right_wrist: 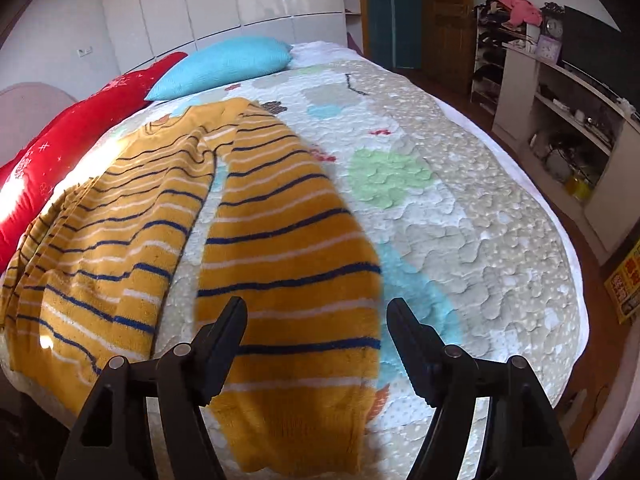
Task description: Fold small clothes
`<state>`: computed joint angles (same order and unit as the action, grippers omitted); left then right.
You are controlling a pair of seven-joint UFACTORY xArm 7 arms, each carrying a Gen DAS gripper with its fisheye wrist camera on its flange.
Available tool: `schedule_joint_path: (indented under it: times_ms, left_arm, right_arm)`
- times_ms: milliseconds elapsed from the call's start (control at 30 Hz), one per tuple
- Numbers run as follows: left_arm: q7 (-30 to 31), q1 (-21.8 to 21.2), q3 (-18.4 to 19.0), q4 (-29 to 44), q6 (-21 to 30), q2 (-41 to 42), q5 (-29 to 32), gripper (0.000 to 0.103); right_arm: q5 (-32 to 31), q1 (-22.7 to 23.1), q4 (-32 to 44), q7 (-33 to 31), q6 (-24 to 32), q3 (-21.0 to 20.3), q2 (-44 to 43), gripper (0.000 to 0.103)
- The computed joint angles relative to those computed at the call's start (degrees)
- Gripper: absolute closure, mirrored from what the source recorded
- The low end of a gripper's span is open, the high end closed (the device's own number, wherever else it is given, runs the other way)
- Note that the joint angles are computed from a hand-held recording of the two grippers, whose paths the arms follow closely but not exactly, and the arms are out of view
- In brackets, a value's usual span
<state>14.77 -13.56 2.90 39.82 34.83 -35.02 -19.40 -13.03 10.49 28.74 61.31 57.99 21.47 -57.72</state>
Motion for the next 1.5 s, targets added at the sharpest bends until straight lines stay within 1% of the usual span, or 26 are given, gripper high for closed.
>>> schedule_joint_path:
  times_ms: [100, 167, 200, 233, 267, 300, 333, 400, 500, 567, 600, 667, 700, 733, 800, 867, 967, 1033, 1100, 1133, 1167, 1200, 1233, 1333, 1400, 1500]
  left_arm:
    - [0.34, -1.71, -1.16, -0.11, -0.86, -0.40, -0.29, 0.054]
    - [0.41, -2.54, -2.05, 0.04, -1.61, 0.30, 0.04, 0.053]
    - [0.38, -2.73, -2.51, 0.29, -1.94, 0.92, 0.46, 0.053]
    - [0.26, -2.89, -2.89, 0.53, -2.20, 1.53, 0.82, 0.053]
    - [0.05, -3.14, -3.12, 0.93, -2.44, 2.21, 0.92, 0.053]
    - [0.09, -3.57, -3.02, 1.38, -2.60, 2.85, 0.69, 0.053]
    - [0.24, -3.97, -2.82, 1.69, -2.69, 3.26, 0.37, 0.053]
    - [0.29, -4.35, -2.67, 2.50, -3.09, 4.09, -0.08, 0.053]
    - [-0.02, -4.59, -2.70, 3.19, -3.95, 4.72, -0.58, 0.053]
    - [-0.17, -4.68, -2.68, 3.63, -4.41, 5.33, -0.84, 0.053]
    - [-0.20, -4.58, -2.59, 3.75, -4.54, 5.65, -0.87, 0.053]
    - [-1.21, -3.74, -3.03, 3.99, -4.55, 6.31, -0.24, 0.053]
    - [-1.54, -3.49, -2.96, 3.97, -4.47, 6.49, -0.16, 0.053]
    - [-1.77, -3.38, -2.85, 3.86, -4.46, 6.63, -0.26, 0.052]
    - [-2.10, -2.95, -2.70, 3.59, -4.41, 7.08, -0.14, 0.049]
    - [-1.78, -2.93, -2.25, 3.61, -3.81, 7.90, -0.33, 0.049]
    - [-1.09, -3.11, -2.18, 3.37, -3.64, 8.35, -0.99, 0.049]
    - [-0.44, -3.57, -2.10, 2.98, -3.77, 8.14, -1.81, 0.049]
    - [0.17, -3.93, -1.90, 2.85, -3.63, 8.02, -2.52, 0.049]
    - [0.30, -4.03, -1.90, 2.94, -3.48, 8.09, -2.80, 0.049]
    - [0.17, -3.97, -2.12, 3.03, -3.42, 8.19, -2.84, 0.049]
    - [0.02, -3.80, -2.33, 3.15, -3.38, 8.33, -2.70, 0.048]
    - [-0.41, -3.50, -2.72, 3.36, -3.33, 8.51, -2.32, 0.048]
    - [-1.94, -2.58, -3.55, 3.89, -2.94, 8.79, -1.03, 0.048]
    - [-2.05, -2.52, -3.32, 3.84, -2.56, 8.36, -0.90, 0.048]
    - [-3.31, -1.60, -4.09, 3.54, -2.96, 8.00, 0.60, 0.035]
  right_arm:
    - [1.30, 4.55, -0.42, -3.11, -5.32, 0.04, 1.01, 0.026]
    - [1.87, 6.23, 0.28, -5.34, -6.28, 1.06, 4.20, 0.027]
    - [0.96, 6.18, 0.83, -6.15, -4.60, 2.56, 5.71, 0.035]
    - [-1.22, 5.05, 2.35, -6.69, -1.01, 5.09, 8.11, 0.058]
    - [-2.91, 4.72, 2.57, -7.38, 0.74, 6.23, 8.75, 0.064]
    - [-3.46, 5.59, 1.91, -7.34, 0.08, 4.97, 7.71, 0.088]
    - [-3.04, 5.82, 1.58, -7.16, -0.33, 3.06, 6.30, 0.092]
    - [-4.39, 3.75, 0.79, -6.59, 0.02, 0.49, 1.75, 0.092]
    - [-8.44, -4.79, 0.20, -5.09, 2.81, -3.46, -5.20, 0.091]
    - [-11.58, -13.96, -0.23, -1.64, 4.94, -5.70, -7.90, 0.084]
    - [-12.23, -17.75, 0.35, -0.58, 6.77, -6.94, -7.30, 0.075]
    - [-10.84, -20.30, 1.02, -0.05, 8.01, -10.35, -6.99, 0.075]
    - [-10.24, -20.12, 0.62, 0.44, 6.93, -10.41, -8.47, 0.073]
    - [-9.84, -19.53, 0.78, 0.31, 6.42, -9.14, -9.12, 0.060]
    - [-7.55, -16.50, 1.40, -0.38, 4.80, -6.60, -8.49, 0.043]
    - [-2.19, -10.94, 0.52, -0.51, -1.01, -6.51, -6.66, 0.042]
    - [7.44, -1.61, -2.42, -1.64, -14.04, -8.14, -0.32, 0.042]
    - [11.44, 2.42, -2.78, -2.55, -21.11, -7.76, 6.10, 0.042]
    - [13.22, 4.49, -2.07, -2.29, -26.14, -6.11, 11.78, 0.042]
    - [13.15, 4.72, -1.82, -1.99, -28.77, -5.18, 13.69, 0.044]
    - [13.21, 5.28, -1.68, -2.29, -31.84, -5.13, 15.52, 0.051]
    - [14.25, 7.17, -1.67, -3.58, -34.91, -6.44, 17.35, 0.087]
    - [15.31, 8.68, -0.81, -4.95, -35.59, -7.59, 19.19, 0.095]
    - [12.22, 5.67, 1.59, -3.20, -27.71, -4.68, 18.08, 0.096]
    - [10.90, 4.84, 2.25, -2.88, -22.46, -4.50, 16.18, 0.096]
    - [7.84, 3.89, 4.30, -2.51, -12.65, -2.95, 12.80, 0.095]
